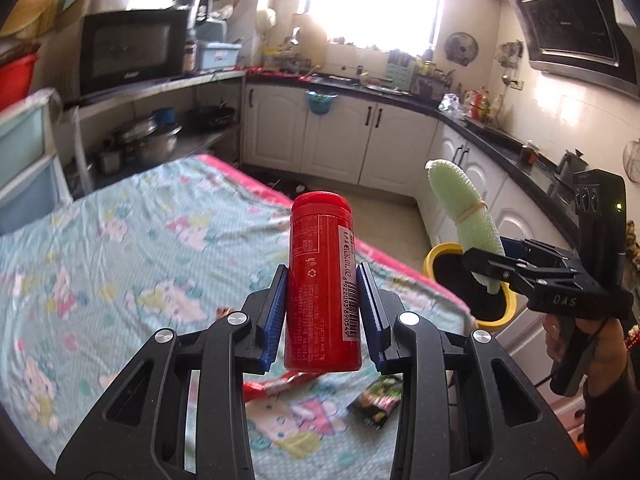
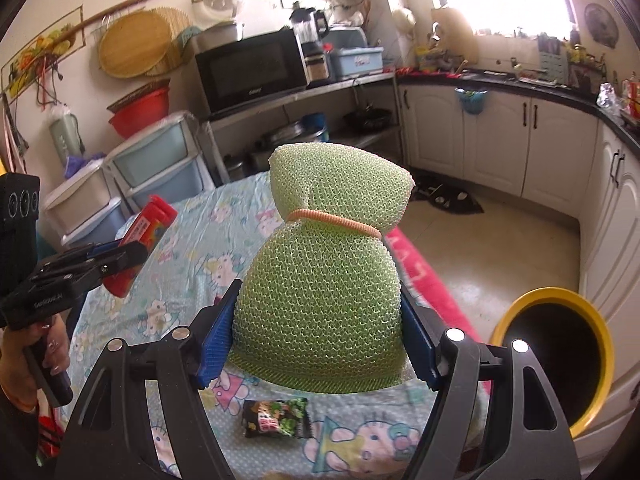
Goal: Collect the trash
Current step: 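Lift the sponge and red can and carry them over the yellow bin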
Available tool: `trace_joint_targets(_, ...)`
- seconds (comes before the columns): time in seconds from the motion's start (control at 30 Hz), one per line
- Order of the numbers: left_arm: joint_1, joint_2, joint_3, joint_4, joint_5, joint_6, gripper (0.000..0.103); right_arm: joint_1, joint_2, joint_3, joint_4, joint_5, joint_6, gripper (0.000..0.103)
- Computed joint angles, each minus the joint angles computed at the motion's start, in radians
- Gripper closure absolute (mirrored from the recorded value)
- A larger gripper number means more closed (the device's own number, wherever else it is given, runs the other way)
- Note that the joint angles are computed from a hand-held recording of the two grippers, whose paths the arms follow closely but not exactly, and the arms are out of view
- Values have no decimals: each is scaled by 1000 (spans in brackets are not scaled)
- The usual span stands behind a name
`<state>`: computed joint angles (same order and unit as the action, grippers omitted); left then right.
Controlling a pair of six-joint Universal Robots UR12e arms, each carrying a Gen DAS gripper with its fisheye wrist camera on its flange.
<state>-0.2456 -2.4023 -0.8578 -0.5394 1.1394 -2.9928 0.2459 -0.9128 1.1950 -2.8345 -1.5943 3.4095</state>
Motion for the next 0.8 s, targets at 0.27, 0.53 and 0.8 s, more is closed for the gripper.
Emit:
trace_joint_targets(0.27, -33, -53, 112, -49, -30, 37, 76, -23, -57, 88, -81, -51, 23, 33)
trace_joint_targets(0.53, -62, -116, 242, -120, -63, 59, 76, -44, -99, 159, -125, -125, 67, 33)
trace_joint_targets(0.8, -98, -209, 431, -221, -101, 98, 76, -65, -134, 224, -172, -213, 112, 33)
